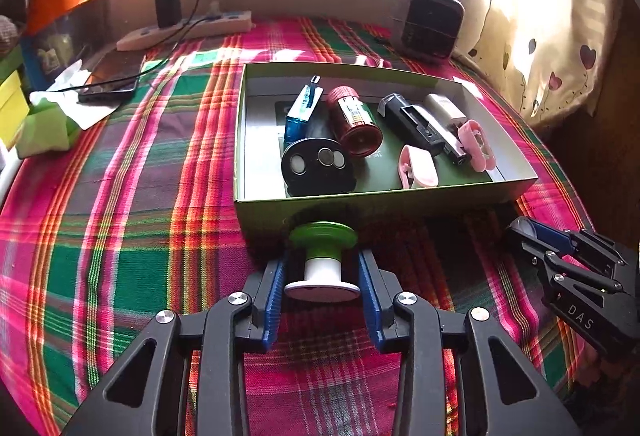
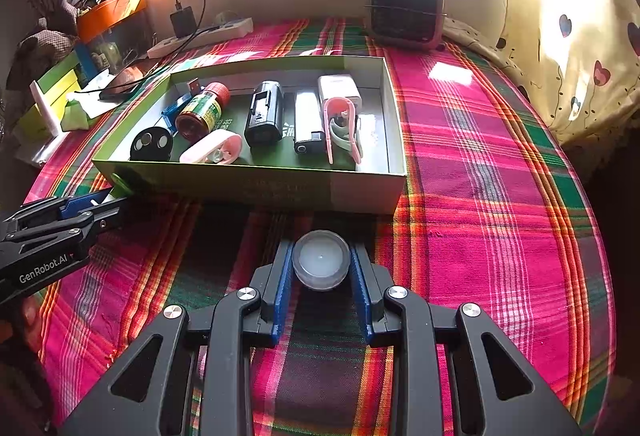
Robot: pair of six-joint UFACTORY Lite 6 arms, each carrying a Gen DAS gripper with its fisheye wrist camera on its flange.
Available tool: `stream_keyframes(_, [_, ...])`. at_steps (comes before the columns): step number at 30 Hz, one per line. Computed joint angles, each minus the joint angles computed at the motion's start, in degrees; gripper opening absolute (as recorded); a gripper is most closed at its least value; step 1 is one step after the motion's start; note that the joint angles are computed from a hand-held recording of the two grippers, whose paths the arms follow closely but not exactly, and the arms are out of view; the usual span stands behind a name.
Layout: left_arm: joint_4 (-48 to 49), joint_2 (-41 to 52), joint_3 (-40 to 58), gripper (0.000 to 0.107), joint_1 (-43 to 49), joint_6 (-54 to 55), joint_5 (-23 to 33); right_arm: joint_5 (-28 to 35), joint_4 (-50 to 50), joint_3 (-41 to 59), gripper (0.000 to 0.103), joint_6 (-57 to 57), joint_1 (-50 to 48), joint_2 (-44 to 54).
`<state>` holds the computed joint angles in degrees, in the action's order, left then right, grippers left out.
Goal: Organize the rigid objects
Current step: 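Lift the green-topped spool with the left tool while the right lifts the white cap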
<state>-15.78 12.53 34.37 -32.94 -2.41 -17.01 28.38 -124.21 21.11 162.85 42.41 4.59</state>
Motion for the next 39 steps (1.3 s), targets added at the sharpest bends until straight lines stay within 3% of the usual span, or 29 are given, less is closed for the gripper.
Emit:
stream_keyframes(18, [12.4, -6.7, -8.8, 0.033, 6.8, -9.6, -2.8, 1.4, 6.9, 1.2, 0.029, -4.0, 3.2, 1.4])
stream_keyframes(34, [11.2, -7.3, -9.6, 0.033, 6.5, -8.3, -3.2, 1.7, 7.8, 0.8, 0.029, -3.6, 4.2, 1.2])
stream_keyframes(39, [6.7, -7.6, -10.0, 0.033, 4.9, -4.5, -4.0, 1.6, 7.1, 0.4, 0.029, -2.8, 4.1, 0.8])
